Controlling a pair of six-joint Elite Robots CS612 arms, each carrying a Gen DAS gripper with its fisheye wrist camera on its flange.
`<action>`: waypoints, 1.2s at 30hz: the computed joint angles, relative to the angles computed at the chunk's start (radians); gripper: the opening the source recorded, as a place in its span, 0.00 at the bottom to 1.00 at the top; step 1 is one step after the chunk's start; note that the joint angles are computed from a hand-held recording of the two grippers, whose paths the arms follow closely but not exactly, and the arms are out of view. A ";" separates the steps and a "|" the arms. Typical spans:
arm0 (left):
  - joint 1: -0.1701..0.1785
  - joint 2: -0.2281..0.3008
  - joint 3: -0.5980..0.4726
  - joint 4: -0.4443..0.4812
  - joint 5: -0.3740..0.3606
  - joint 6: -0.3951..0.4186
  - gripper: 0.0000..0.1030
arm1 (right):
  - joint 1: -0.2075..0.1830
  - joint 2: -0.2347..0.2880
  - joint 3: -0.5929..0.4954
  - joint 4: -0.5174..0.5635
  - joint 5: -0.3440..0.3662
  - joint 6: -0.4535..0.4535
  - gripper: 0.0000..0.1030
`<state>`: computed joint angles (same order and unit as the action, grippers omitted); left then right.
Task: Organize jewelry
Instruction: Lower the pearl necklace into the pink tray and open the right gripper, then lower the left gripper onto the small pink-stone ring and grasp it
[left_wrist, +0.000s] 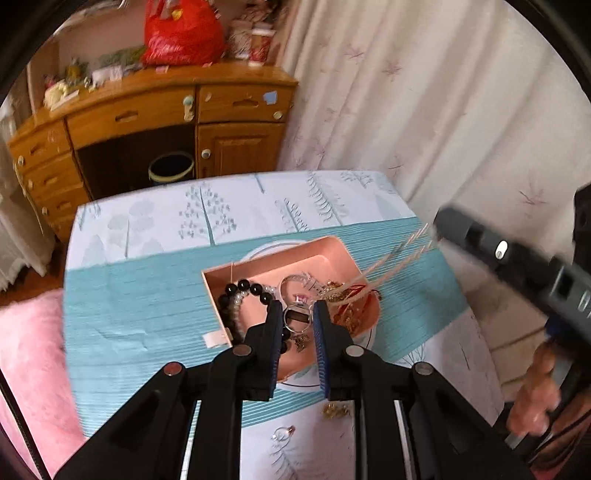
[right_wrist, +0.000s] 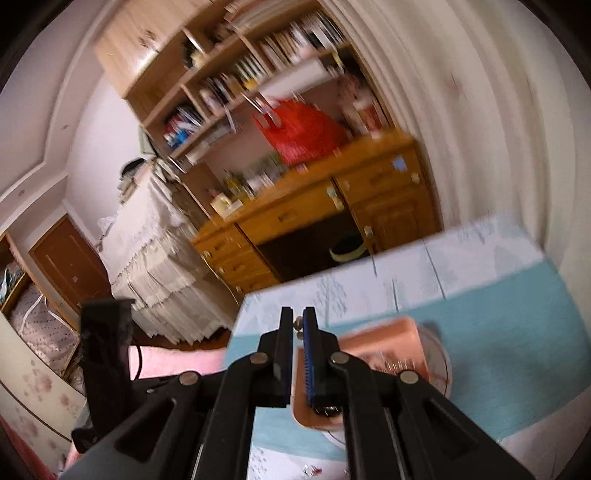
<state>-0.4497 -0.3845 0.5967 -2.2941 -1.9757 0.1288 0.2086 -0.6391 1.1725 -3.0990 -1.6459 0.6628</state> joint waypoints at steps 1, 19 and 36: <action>-0.003 0.007 -0.005 0.004 0.017 -0.027 0.45 | -0.006 0.005 0.001 0.028 0.018 0.027 0.07; -0.007 -0.008 0.093 -0.096 0.180 -0.251 0.64 | -0.037 -0.008 0.040 0.265 0.126 -0.039 0.58; -0.025 -0.140 0.434 -0.285 0.221 -0.189 0.55 | 0.014 -0.032 0.146 0.274 0.079 -0.412 0.58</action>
<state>-0.4743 -0.5243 1.0305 -2.5794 -1.7549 -0.0600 0.2225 -0.6708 1.3183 -2.8252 -1.5667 0.2511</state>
